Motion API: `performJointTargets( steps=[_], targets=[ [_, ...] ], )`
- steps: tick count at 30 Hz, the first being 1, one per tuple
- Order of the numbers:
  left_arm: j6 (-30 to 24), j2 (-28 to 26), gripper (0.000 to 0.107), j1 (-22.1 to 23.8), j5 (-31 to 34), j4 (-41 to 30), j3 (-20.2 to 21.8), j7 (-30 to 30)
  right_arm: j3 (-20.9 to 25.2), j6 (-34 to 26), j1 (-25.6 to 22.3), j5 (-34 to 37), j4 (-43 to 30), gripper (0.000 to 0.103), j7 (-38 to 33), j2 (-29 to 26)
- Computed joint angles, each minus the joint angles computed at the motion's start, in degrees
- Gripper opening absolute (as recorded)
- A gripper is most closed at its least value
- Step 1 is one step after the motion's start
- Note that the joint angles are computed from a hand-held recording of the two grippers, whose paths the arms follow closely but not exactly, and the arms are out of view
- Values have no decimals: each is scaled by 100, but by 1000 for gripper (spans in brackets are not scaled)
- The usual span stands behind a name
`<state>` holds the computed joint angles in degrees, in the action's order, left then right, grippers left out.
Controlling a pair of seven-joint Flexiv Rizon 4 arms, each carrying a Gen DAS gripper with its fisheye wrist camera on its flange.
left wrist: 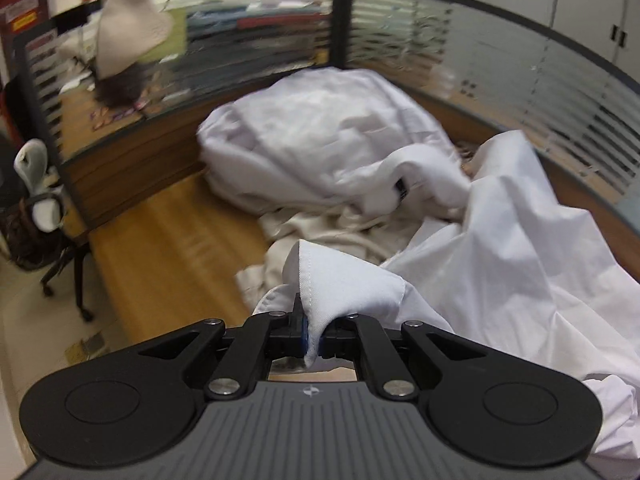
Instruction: Fold clothes
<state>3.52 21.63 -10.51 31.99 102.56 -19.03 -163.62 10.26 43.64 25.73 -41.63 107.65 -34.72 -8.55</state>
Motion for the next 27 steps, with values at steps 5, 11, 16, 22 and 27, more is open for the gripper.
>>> performJointTargets(
  steps=[5,11,16,22,27],
  targets=[
    [-314,258,4,-161,-404,261,50,237,79,-16,-3,95,160,17,-280,99],
    [-565,631,5,-390,-958,741,31,293,145,-45,16,132,305,18,-564,198],
    [-816,930,25,-369,-1032,865,-280,59,197,-5,10,246,335,23,-708,346],
    [-924,854,64,-241,-519,626,-655,24,220,769,-119,481,219,56,-1226,540],
    [-78,596,66,-215,-281,609,-437,263,221,1209,-89,1211,-432,59,-2326,104]
  ],
)
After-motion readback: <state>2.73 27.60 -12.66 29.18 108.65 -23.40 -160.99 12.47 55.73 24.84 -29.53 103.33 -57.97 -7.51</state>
